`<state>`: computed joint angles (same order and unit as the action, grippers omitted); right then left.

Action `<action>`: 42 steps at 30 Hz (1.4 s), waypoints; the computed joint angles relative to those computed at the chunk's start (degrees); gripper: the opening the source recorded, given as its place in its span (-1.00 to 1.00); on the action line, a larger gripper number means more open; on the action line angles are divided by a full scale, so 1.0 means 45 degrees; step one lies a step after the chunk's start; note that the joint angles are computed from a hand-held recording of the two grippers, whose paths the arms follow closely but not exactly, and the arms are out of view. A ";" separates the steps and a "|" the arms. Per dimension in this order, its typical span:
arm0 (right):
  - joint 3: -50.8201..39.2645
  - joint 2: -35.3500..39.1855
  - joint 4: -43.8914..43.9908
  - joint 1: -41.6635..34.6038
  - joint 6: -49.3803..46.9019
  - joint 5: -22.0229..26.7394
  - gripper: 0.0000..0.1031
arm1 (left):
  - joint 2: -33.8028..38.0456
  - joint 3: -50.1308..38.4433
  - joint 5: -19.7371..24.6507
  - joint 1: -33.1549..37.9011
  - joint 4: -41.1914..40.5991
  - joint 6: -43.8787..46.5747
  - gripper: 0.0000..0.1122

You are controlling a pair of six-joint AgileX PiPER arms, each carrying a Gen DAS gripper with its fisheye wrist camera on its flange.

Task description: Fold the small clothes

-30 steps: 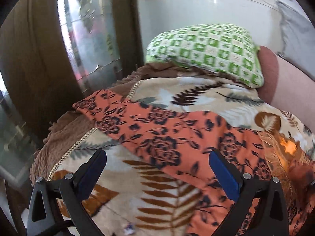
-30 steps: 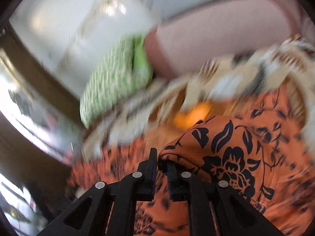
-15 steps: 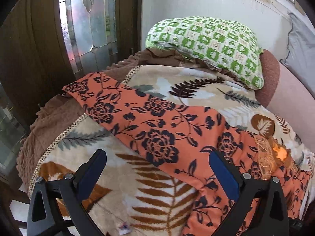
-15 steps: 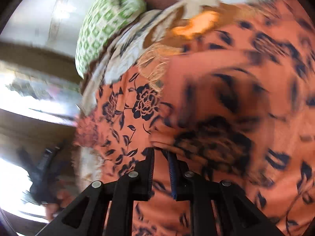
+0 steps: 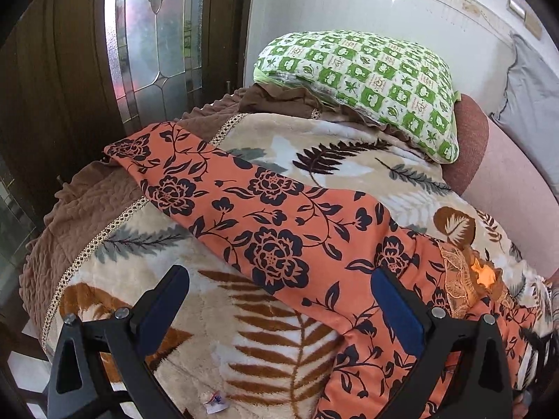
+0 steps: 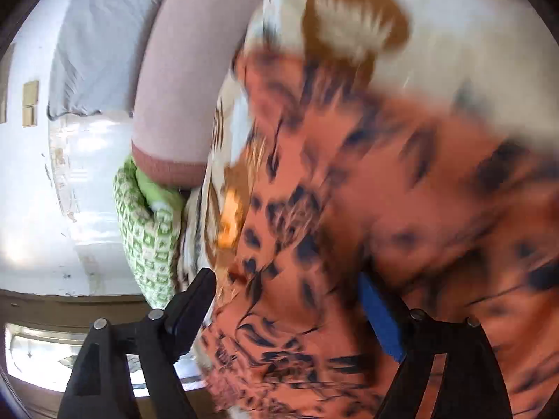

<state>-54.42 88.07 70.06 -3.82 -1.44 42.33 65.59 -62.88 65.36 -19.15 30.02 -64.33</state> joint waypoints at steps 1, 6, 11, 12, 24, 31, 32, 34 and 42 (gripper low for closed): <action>-0.0460 0.0368 0.0130 0.0653 0.0103 -0.0092 0.65 | -0.0031 0.0013 0.0007 0.0055 -0.0002 0.0019 0.84; -0.4590 0.1030 0.2247 0.3290 -0.2091 0.1080 0.65 | -0.0250 0.0111 0.0123 0.0679 0.0077 0.0033 0.84; -0.7307 0.0859 -0.0329 0.4143 -0.1175 0.1196 0.65 | -0.0555 0.0328 -0.0305 0.1669 -0.0638 0.0415 0.84; -0.7179 0.0651 -0.1602 0.3917 -0.0554 0.1247 0.65 | -0.0574 0.0355 -0.0366 0.1729 -0.0731 0.0447 0.84; -0.3206 0.1684 -0.6853 0.1466 0.1340 0.0430 -0.34 | 0.0168 0.0295 0.0055 0.2200 -0.0700 0.0808 0.84; -0.2137 -0.0506 -0.8266 0.2260 -0.0161 0.0114 -0.34 | -0.0499 0.0991 -0.0758 0.6180 -0.2364 0.2394 0.84; -0.1577 -0.1121 -0.8055 0.2305 -0.1019 0.0015 -0.34 | -0.0721 0.1134 -0.1043 0.6923 -0.2829 0.2914 0.84; -0.0611 -0.2027 -0.7171 0.2213 -0.2526 -0.0029 -0.34 | -0.1022 0.1360 -0.1733 0.8854 -0.4910 0.5103 0.84; 0.0953 -0.1868 -0.3475 0.2615 -0.6419 0.0262 -0.34 | -0.0885 0.2934 -0.1648 1.7026 -1.4858 1.4296 0.84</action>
<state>-50.13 79.66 54.43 7.94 -30.33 43.51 61.61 -49.68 57.94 57.47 -36.84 0.00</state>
